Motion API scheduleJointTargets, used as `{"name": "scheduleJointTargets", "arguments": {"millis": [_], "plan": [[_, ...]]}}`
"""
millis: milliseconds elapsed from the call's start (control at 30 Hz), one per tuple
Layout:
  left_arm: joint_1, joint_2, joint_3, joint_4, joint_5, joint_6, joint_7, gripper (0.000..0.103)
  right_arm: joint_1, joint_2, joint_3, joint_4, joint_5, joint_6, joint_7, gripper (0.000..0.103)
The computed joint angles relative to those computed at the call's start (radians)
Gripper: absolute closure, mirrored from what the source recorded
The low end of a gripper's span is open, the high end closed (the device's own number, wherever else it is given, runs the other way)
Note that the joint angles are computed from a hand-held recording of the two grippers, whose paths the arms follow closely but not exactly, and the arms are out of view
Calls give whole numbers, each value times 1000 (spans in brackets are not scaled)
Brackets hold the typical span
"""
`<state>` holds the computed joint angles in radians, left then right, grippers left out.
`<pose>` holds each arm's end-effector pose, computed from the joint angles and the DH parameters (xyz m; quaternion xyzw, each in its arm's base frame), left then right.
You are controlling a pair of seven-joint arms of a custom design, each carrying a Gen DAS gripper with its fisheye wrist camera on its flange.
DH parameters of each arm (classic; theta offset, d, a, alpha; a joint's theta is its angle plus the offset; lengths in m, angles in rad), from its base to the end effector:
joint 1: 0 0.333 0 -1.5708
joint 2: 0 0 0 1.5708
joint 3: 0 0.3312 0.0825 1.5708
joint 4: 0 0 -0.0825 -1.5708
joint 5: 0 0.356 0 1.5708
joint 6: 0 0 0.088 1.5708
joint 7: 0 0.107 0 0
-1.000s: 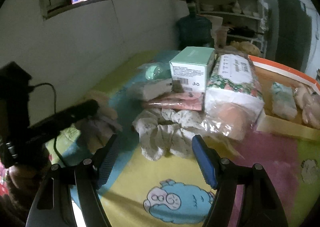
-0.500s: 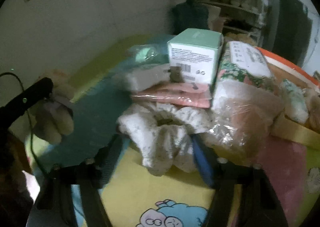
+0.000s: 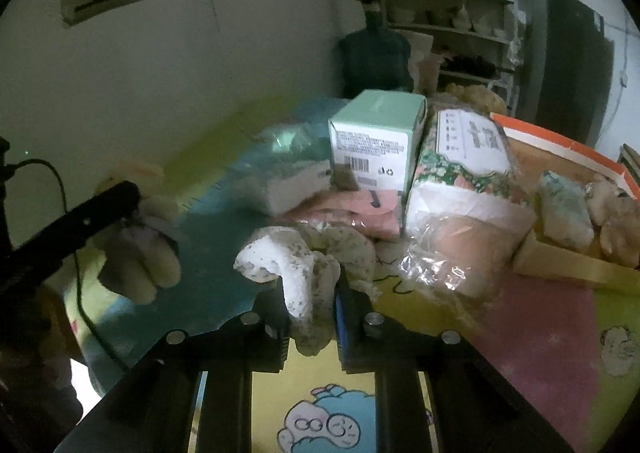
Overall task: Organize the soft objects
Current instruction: 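Carry the teddy bear and floral cloth over the orange-rimmed box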
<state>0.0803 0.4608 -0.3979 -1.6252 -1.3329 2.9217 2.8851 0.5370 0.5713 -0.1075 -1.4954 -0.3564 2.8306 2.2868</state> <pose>0.6788 -0.1095 0.4505 -0.5096 0.6841 -0.4965 0.1608 0.6537 0.3404 0.4516 -0.6675 0.6344 -0.2107 0.3280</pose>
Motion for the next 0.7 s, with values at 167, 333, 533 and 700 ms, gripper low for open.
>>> {"name": "scheduleJointTargets", "arguments": {"millis": [167,333,533,700], "plan": [[-2,-17,-10,-7,-24,0,35,55,21,-50,-27,-65,-29,57,37,85],[-23,-45,-1,-19,-52,-17,74,55,74,-122,-96,-160,-116,119,135,85],[-61,-55,13,-4,-43,-50,87,55,121,-195,-168,-237,-278,154,299,85],[-95,-44,13,32,17,-81,55,55,137,-242,-222,-283,-448,173,473,85]]}}
